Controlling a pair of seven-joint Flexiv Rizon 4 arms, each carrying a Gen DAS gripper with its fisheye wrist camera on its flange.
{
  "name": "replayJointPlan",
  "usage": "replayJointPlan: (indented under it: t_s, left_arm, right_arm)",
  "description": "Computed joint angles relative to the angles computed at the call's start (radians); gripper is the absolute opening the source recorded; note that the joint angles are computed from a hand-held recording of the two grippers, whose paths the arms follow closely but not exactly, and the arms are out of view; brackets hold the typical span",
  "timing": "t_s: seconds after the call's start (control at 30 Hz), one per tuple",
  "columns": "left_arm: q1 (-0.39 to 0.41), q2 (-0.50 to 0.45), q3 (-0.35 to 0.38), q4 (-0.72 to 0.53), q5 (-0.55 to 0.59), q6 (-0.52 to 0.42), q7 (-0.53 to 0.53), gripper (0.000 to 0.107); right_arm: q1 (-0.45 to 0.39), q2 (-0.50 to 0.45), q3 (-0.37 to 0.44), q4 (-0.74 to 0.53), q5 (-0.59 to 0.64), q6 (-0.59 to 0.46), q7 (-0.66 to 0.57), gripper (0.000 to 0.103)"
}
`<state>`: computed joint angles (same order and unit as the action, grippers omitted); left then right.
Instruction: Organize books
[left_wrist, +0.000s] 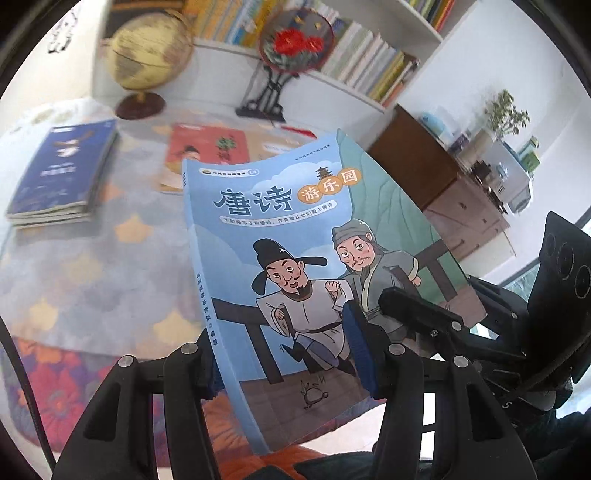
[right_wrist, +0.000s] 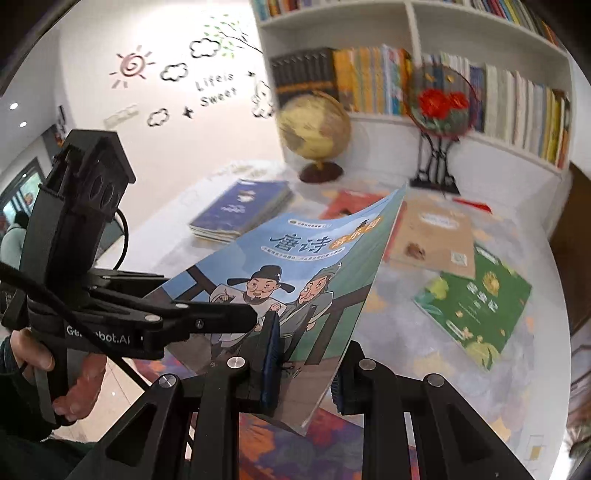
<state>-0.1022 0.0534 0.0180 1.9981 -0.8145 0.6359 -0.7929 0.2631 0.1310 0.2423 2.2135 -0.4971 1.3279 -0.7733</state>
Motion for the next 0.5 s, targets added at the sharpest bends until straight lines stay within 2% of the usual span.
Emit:
replayJointPlan:
  t_s: [0.13, 0.27, 0.4, 0.5]
  left_arm:
    - [0.025, 0.013, 0.027, 0.002, -0.026, 0.003, 0.009, 0.051]
    - [0.074, -0.023, 0.048, -0.043, -0.049, -0.008, 0.047, 0.051]
    - [0.149, -0.104, 0.057, -0.139, -0.046, -0.058, 0.068, 0.051]
    - [0.218, -0.195, 0.051, -0.242, -0.040, -0.094, 0.087, 0.051]
  right_arm:
    - [0.020, -0.041, 0.012, -0.058, -0.057, -0.005, 0.022, 0.023]
    - [0.060, -0.120, -0.001, -0.145, -0.095, -0.013, 0.020, 0.023]
    - [0.120, -0.258, -0.033, -0.291, -0.091, -0.019, 0.018, 0.023]
    - [0.165, -0.382, -0.050, -0.433, -0.031, -0.035, -0.020, 0.024]
